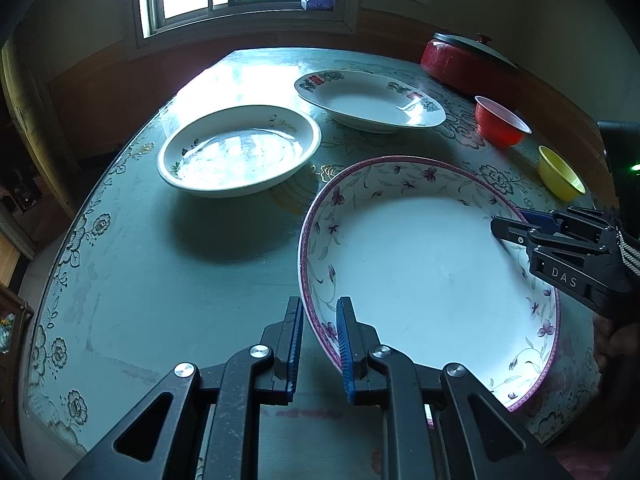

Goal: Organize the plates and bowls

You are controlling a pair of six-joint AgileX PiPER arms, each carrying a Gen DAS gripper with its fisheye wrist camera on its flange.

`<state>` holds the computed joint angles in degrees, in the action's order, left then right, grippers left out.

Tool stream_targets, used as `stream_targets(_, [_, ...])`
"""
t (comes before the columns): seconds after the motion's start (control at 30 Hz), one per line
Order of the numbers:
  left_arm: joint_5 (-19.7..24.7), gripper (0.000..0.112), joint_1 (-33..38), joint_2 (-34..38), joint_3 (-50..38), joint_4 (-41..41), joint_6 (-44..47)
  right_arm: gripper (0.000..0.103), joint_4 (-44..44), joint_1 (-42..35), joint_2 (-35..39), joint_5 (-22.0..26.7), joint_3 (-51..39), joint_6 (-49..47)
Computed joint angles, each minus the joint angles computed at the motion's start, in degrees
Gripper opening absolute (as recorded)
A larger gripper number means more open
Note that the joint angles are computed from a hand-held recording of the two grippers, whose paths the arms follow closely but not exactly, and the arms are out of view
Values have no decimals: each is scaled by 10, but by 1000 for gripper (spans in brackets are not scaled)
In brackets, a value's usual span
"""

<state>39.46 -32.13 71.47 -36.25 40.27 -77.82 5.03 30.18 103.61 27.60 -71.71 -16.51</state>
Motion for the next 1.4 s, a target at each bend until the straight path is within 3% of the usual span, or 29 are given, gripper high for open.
stream_targets(0.33, [-6, 20, 11, -38, 16, -13, 16, 25, 84, -23, 15, 37, -28, -78])
stream_targets(0.67, [-68, 20, 109, -101, 42, -96, 135, 25, 98, -44, 29, 79, -86, -47])
stream_targets(0.83, [-112, 20, 226, -111, 29, -247, 343, 25, 112, -37, 44, 100, -124, -31])
stream_targets(1.0, [-140, 21, 292, -62, -38, -329, 503, 30, 151, -46, 89, 156, -206, -8])
stream_targets(1.07, [-148, 27, 321, -31, -73, -387, 591, 32, 164, -50, 109, 174, -239, 0])
stream_targets(1.13, [-147, 37, 347, 9, -114, -452, 683, 32, 165, -51, 129, 193, -276, 14])
stream_targets(1.27, [-123, 40, 389, 98, -204, -567, 834, 36, 197, -64, 181, 241, -361, 26])
stream_targets(1.4, [-84, 39, 420, 191, -303, -637, 912, 36, 230, -83, 234, 280, -445, 41])
